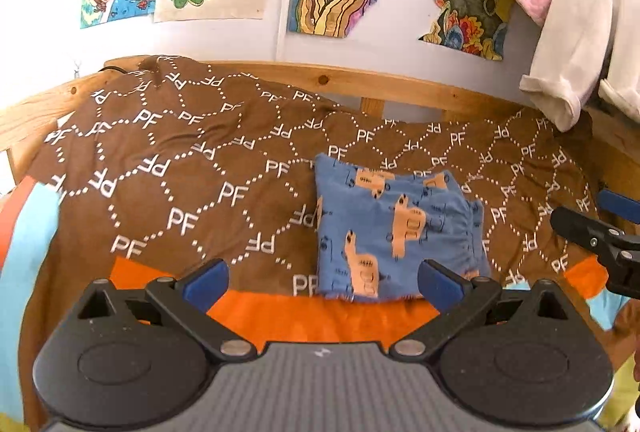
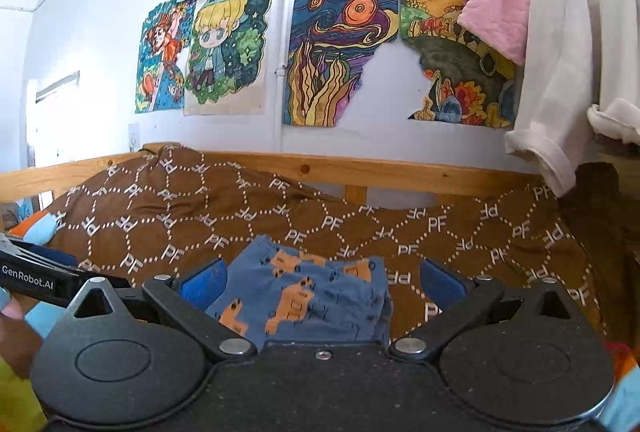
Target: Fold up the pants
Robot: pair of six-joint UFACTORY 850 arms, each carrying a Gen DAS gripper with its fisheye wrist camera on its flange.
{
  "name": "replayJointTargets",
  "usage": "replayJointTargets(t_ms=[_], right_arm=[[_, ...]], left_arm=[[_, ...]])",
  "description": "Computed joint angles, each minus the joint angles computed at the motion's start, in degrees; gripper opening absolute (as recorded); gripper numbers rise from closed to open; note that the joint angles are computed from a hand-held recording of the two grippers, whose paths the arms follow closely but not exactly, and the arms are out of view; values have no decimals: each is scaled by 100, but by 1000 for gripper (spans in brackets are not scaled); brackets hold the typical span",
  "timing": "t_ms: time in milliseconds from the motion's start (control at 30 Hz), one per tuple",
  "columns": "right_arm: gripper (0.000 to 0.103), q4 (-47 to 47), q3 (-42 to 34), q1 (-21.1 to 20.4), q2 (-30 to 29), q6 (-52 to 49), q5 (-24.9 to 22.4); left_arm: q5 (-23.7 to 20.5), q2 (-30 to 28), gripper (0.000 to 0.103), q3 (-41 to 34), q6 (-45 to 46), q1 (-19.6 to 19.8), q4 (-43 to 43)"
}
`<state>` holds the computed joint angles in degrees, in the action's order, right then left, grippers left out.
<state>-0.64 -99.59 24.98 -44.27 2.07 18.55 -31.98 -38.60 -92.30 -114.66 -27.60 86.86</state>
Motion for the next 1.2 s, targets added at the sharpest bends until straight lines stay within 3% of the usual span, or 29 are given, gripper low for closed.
replayJointTargets(t_ms=[233, 500, 1200], right_arm=[[102, 1044, 750, 123, 376, -685, 89], [102, 2316, 1187, 215, 520, -1548, -143], [102, 4296, 1066, 304, 382, -3221, -654]], left_arm=[[-123, 176, 103, 449, -160, -183, 176], [-148, 128, 103, 617, -99, -232, 64], [235, -47, 103, 577, 382, -153, -401]])
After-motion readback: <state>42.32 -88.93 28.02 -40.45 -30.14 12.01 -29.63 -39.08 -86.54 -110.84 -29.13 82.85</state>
